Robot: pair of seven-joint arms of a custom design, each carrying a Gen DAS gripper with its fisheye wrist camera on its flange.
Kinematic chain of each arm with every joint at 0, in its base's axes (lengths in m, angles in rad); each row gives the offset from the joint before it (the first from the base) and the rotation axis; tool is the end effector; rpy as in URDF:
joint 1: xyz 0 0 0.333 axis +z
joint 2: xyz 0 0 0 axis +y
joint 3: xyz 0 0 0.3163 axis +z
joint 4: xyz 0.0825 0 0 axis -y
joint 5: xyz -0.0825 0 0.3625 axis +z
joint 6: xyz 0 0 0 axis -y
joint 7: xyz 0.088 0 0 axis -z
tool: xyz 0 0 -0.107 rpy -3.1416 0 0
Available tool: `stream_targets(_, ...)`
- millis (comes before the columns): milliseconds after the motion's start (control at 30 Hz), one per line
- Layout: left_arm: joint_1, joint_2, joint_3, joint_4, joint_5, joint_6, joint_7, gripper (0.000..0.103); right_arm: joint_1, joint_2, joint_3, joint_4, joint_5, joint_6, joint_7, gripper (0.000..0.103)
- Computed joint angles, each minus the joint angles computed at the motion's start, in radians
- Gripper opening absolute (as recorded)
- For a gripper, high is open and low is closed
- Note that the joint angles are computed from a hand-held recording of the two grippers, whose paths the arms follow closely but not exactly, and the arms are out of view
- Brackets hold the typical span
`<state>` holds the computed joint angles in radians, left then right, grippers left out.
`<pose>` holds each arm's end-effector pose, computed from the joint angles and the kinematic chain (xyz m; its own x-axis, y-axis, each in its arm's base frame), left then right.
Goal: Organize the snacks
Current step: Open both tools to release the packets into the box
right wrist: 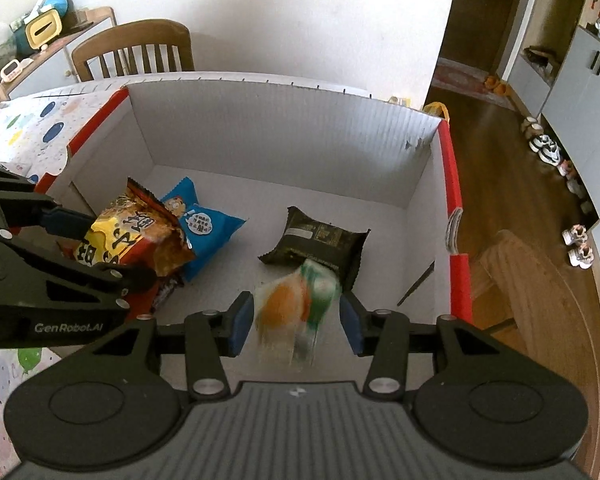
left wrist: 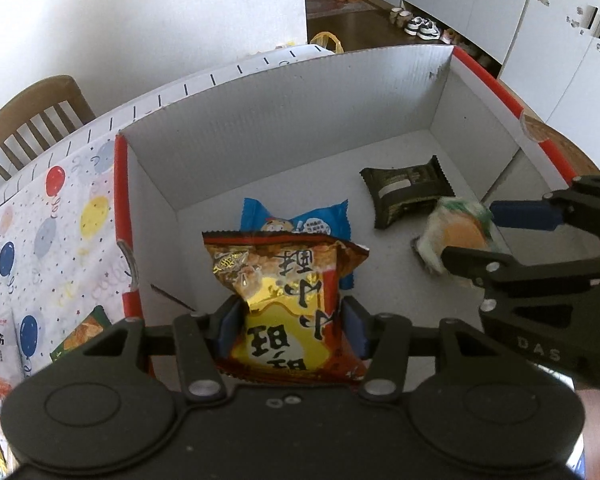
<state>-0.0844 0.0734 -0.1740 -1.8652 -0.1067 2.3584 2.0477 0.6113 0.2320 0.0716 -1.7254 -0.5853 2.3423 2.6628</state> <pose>0.5777 -0.1513 0.5279 -0.6061 -0.7907 -0.0858 -0.7018 0.5825 -0.4102 0.5062 0.3958 0.4980 -0.0775 -0.9969 -0.0144 -0.8195 0.0719 -0.5686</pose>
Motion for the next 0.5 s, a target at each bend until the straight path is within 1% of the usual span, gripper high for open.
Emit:
stream_targets(67,0.001,-0.002,0.000,0.001,-0.003,-0.004,0.000,0.055,0.002,-0.009,0.000,-0.008,-0.006,-0.001,0.007,0.052)
stream_targets(167,0.000,-0.017,0.001,-0.021,-0.002,0.030,0.001,0.062,0.000,-0.029,0.002,-0.026,-0.016,0.003,0.029,0.053)
stream_targets(333,0.000,-0.044,0.006,-0.041,-0.036,0.038,0.024,0.064,-0.005,-0.065,0.014,-0.052,-0.041,0.005,0.079,0.054)
stream_targets(400,0.000,-0.057,0.009,-0.047,-0.059,0.041,0.040,0.068,-0.008,-0.081,0.021,-0.062,-0.048,0.005,0.100,0.054)
stream_targets(467,-0.001,-0.076,0.014,-0.064,-0.082,0.062,0.060,0.077,-0.013,-0.094,0.030,-0.070,-0.052,0.009,0.116,0.055)
stream_targets(500,-0.001,-0.087,0.017,-0.073,-0.094,0.073,0.074,0.077,-0.014,-0.102,0.035,-0.074,-0.056,0.012,0.125,0.055)
